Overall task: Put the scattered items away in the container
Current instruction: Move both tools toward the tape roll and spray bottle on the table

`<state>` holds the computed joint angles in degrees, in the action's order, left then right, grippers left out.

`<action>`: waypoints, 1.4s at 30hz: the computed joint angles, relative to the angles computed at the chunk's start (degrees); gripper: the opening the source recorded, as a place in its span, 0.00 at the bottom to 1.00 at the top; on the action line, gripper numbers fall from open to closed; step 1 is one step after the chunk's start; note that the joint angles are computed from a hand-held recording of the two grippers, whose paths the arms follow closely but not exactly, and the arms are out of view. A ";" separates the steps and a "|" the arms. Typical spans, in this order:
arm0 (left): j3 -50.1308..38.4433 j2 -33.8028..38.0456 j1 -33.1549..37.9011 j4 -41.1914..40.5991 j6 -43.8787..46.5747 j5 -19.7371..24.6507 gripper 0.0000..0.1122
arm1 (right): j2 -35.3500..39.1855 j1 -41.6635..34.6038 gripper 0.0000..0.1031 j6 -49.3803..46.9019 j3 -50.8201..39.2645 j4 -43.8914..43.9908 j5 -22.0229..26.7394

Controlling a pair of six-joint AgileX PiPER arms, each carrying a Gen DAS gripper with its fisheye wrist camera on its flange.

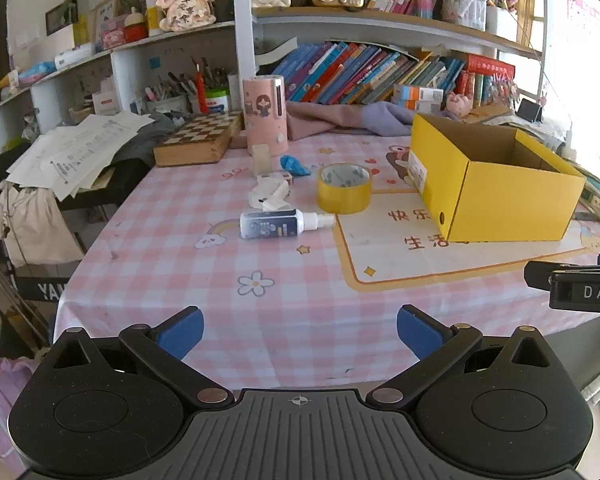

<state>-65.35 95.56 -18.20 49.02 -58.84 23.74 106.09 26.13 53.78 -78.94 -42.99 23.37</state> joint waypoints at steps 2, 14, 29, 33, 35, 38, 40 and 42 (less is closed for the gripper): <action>-0.15 0.18 0.01 -0.14 0.25 0.06 0.92 | 0.24 0.22 1.00 0.22 -0.25 -0.16 0.27; -1.38 1.11 0.66 -3.07 3.83 -0.80 0.92 | 0.76 -0.04 1.00 -1.41 -1.61 1.78 1.42; -1.96 1.54 2.35 -8.81 10.38 -2.87 0.92 | 1.72 0.13 1.00 -4.51 -3.32 4.18 1.40; -2.06 1.64 2.67 -9.38 11.18 -3.01 0.92 | 2.20 0.29 1.00 -5.38 -4.17 5.10 1.81; -1.99 1.67 2.83 -9.44 11.27 -3.18 0.92 | 2.39 0.36 1.00 -5.35 -4.44 5.07 1.88; -2.16 1.72 3.14 -10.91 12.80 -3.23 0.92 | 2.51 0.27 1.00 -6.60 -4.76 6.35 1.75; -2.05 1.64 3.32 -11.16 13.14 -3.45 0.92 | 2.63 0.15 1.00 -8.34 -5.16 8.48 1.50; -1.99 1.67 3.63 -11.97 14.19 -3.77 0.92 | 2.77 0.17 1.00 -9.47 -5.51 9.86 1.39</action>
<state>-67.35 97.23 -14.58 37.05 -44.65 19.98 108.86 26.30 44.31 -84.44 -33.13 24.76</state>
